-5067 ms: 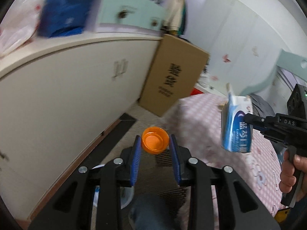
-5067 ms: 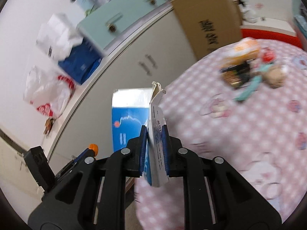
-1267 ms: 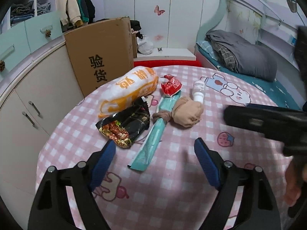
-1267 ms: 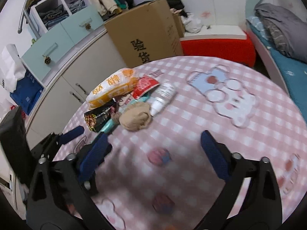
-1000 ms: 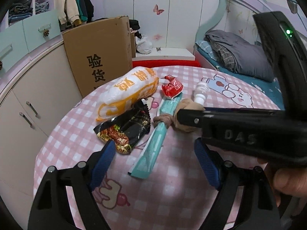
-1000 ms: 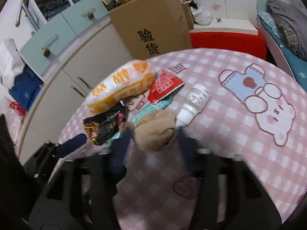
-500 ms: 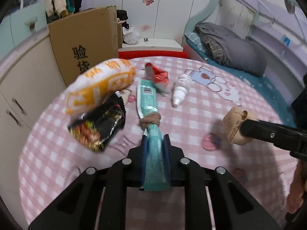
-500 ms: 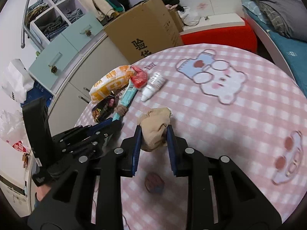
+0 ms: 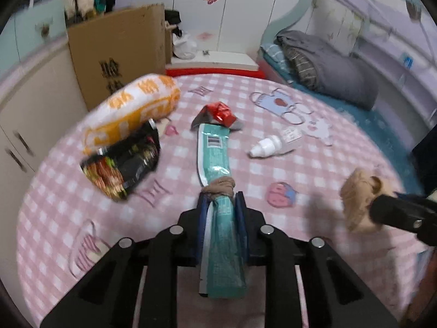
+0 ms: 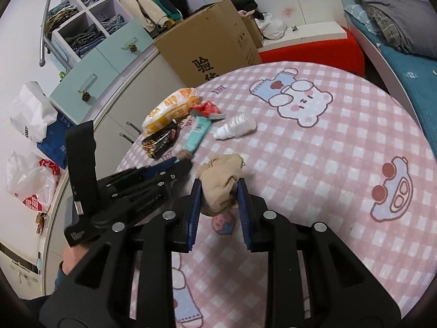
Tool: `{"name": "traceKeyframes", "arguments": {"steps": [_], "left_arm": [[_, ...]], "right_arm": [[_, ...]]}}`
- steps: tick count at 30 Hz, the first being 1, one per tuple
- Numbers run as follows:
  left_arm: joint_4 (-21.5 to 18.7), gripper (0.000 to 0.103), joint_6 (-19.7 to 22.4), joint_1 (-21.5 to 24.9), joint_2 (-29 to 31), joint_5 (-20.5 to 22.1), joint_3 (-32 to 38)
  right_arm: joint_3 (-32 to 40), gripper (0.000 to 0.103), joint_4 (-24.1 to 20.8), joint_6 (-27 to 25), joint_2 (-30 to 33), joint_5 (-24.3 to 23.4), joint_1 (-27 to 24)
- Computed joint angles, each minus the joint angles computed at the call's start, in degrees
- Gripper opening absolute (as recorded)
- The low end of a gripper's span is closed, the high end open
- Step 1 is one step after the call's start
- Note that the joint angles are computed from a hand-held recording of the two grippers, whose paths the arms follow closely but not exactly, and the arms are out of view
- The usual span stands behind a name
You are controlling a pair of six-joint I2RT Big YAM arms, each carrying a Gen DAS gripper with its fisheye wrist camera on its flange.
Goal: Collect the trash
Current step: 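Carry the tube and cloth bundle to the wastebasket and release both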
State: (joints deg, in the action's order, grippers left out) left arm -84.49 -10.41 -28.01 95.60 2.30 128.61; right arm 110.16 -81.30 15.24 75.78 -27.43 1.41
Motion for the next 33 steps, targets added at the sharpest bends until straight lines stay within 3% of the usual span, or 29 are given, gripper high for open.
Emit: {"name": "traceKeyframes", "arguments": {"steps": [6,16,26,30,33], "left_arm": [[4.80,0.019,-2.53,-0.05,-9.51,0.17,-10.67],[9.91,0.019,-8.62,6.15,-24.94,-1.27,-23.55],[9.96,0.019,-10.95,20.72,-36.70,0.37,-30.53],[9.11,0.019,-10.37,28.60,-40.60,2.46,-33.47],[7.74,0.019,-8.56,36.99,-43.34,5.35,-36.84]], "right_arm": [[1.59,0.026,-0.25,-0.26,-0.37,-0.83,1.57],[6.79,0.026,-0.35,-0.33,1.68,1.67,12.69],[15.94,0.026,-1.85,-1.67,7.77,4.64,25.49],[20.99,0.026,-3.23,-1.91,11.73,5.62,30.52],[26.07,0.026,-5.18,-1.97,16.29,6.25,35.37]]}}
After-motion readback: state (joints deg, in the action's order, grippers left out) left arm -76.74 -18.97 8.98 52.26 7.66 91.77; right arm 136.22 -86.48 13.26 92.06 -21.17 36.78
